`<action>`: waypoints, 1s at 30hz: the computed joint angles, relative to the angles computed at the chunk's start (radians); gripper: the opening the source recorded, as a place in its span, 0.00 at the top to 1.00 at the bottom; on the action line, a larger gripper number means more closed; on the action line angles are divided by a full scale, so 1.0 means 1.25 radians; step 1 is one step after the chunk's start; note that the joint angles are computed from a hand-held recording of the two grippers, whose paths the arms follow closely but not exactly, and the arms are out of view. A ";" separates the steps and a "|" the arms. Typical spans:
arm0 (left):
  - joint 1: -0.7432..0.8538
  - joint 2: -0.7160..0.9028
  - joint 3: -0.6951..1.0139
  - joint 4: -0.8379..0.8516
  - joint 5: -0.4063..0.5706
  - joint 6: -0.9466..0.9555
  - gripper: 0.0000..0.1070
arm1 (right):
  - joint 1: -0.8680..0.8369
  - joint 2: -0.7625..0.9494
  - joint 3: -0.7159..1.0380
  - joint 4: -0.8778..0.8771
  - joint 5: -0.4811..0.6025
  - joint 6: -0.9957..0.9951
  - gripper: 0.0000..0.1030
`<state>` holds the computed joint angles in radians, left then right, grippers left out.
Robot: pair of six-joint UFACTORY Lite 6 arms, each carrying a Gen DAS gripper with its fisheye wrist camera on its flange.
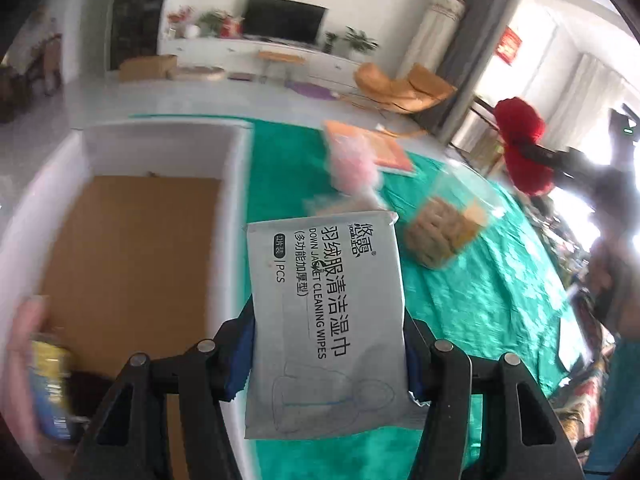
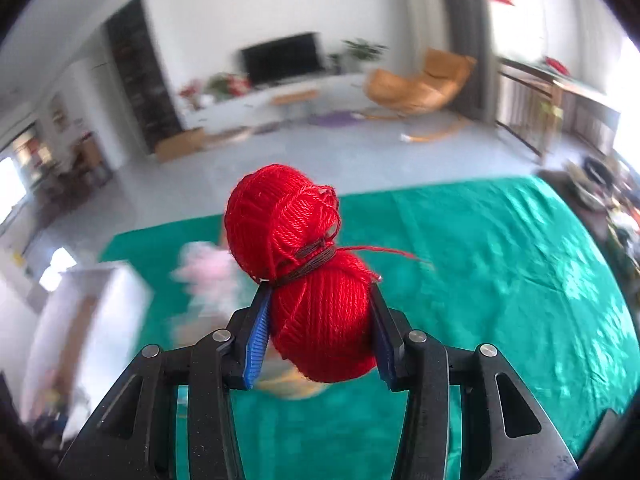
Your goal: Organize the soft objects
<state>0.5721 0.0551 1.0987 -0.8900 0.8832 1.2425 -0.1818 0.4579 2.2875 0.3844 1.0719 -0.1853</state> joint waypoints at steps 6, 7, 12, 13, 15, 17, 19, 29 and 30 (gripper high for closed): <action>0.232 0.121 0.149 0.111 -0.044 -0.010 0.41 | 0.353 -0.051 -0.101 0.148 -0.049 0.099 0.54; 0.260 0.156 0.179 0.138 -0.059 -0.034 0.36 | 0.421 -0.042 -0.122 0.175 -0.075 0.110 0.54; 0.352 0.243 0.223 0.132 -0.139 -0.010 0.13 | 0.629 0.020 -0.222 0.283 -0.154 0.107 0.31; 0.361 0.245 0.223 0.118 -0.148 -0.003 0.13 | 0.651 0.012 -0.273 0.292 -0.174 0.091 0.30; 0.372 0.234 0.205 0.069 -0.152 0.023 0.13 | 0.668 -0.061 -0.419 0.290 -0.241 0.049 0.30; 0.370 0.191 0.154 -0.002 -0.145 0.074 0.13 | 0.648 -0.178 -0.586 0.271 -0.307 0.016 0.30; 0.362 0.118 0.075 -0.068 -0.108 0.140 0.13 | 0.606 -0.305 -0.753 0.240 -0.371 -0.003 0.29; -0.122 -0.361 -0.433 -0.148 -0.082 0.136 0.12 | 0.155 -0.669 -1.347 -0.394 -0.557 0.401 0.27; -0.206 -0.351 -0.463 -0.178 -0.122 0.136 0.12 | 0.110 -0.646 -1.355 -0.423 -0.591 0.411 0.27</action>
